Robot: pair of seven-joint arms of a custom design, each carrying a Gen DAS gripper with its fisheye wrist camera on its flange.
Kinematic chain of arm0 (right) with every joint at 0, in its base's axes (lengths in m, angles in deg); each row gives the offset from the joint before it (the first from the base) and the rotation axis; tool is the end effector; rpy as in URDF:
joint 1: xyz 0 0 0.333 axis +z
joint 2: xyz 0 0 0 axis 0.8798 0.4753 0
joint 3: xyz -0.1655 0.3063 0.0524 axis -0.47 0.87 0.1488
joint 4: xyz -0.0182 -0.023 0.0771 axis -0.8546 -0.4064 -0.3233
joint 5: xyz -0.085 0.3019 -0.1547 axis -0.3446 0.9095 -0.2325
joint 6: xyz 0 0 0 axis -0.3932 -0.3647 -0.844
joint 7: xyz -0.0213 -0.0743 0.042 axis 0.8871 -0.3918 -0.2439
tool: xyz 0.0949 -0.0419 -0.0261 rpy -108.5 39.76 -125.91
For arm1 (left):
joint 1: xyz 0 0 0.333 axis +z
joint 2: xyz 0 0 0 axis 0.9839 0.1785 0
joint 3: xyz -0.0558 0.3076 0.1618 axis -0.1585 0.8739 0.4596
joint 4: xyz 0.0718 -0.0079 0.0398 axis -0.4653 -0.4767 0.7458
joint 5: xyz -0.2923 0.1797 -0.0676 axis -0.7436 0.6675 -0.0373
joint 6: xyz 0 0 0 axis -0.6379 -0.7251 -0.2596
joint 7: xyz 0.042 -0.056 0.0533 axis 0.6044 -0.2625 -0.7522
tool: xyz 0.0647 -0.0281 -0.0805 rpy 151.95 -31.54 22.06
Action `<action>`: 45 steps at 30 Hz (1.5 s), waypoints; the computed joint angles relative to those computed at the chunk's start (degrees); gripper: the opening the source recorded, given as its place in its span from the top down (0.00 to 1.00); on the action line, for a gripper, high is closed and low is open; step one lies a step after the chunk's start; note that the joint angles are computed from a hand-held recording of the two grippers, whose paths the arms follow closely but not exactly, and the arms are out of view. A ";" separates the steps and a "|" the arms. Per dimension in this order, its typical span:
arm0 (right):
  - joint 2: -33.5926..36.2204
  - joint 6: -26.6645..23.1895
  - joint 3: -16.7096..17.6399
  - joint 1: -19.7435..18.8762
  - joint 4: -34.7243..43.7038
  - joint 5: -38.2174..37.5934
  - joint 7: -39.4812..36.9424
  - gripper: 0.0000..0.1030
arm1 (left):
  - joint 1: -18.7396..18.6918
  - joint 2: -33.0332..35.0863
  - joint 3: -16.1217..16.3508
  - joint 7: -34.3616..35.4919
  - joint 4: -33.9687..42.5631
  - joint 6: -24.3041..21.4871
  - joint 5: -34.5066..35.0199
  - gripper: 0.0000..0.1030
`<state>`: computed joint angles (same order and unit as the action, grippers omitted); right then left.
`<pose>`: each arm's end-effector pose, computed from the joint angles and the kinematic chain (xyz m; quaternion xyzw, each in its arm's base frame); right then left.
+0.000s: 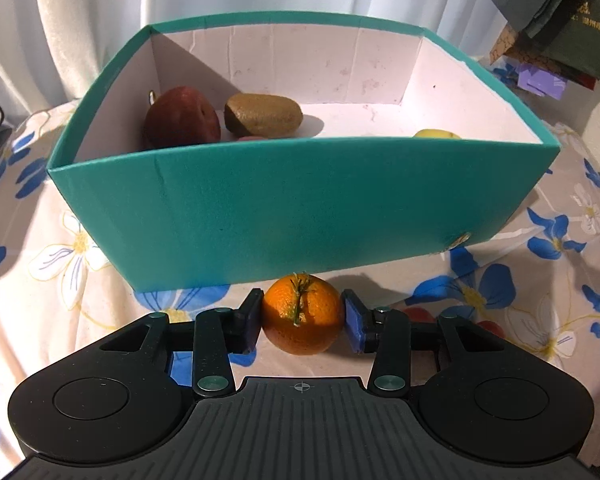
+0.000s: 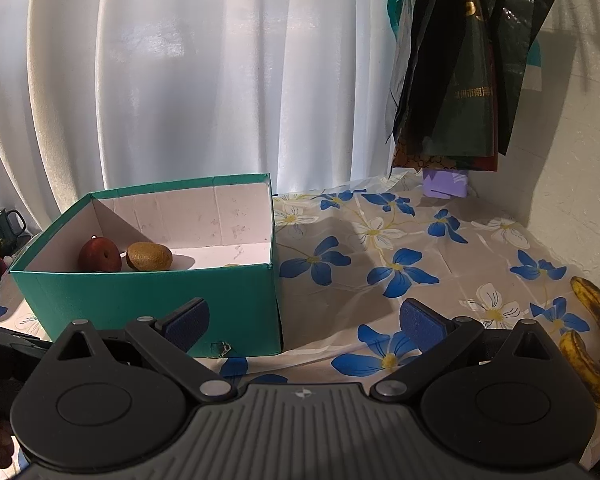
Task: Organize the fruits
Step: 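Move the left tool to the orange tangerine and close on it, then lift the tangerine with the left gripper while the right gripper closes on cherry tomatoes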
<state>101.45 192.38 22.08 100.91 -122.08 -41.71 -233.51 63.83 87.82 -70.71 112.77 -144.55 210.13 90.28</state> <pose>0.4903 0.4367 0.4773 -0.5660 0.6372 -0.3689 0.3710 0.6004 -0.3270 0.4663 -0.6097 0.7275 -0.2688 0.1637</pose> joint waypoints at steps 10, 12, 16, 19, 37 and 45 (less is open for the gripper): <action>2.47 2.32 0.84 -0.33 1.52 7.97 -11.08 0.17 | 2.13 -5.74 -1.41 -0.16 -4.83 6.67 -2.63 0.55; 3.49 4.25 0.93 -0.73 2.08 10.96 -13.81 0.25 | 2.10 -6.51 -1.34 -0.50 -5.40 7.07 -2.62 0.55; 5.84 5.24 0.42 -0.17 3.96 15.59 -18.98 0.39 | 2.48 -7.26 -1.65 -0.67 -6.34 7.66 -3.22 0.55; 6.88 6.94 -0.17 -0.03 4.55 18.05 -21.36 0.47 | 2.63 -7.82 -1.65 -0.71 -7.04 8.09 -3.38 0.55; 10.79 15.43 -2.34 0.90 7.92 24.48 -31.76 0.58 | 2.91 -8.06 -1.70 -0.86 -7.16 7.53 -4.05 0.55; 12.46 16.16 -1.05 -0.19 9.17 31.40 -38.05 0.69 | 2.89 -8.08 -1.59 -0.98 -7.21 7.56 -4.15 0.55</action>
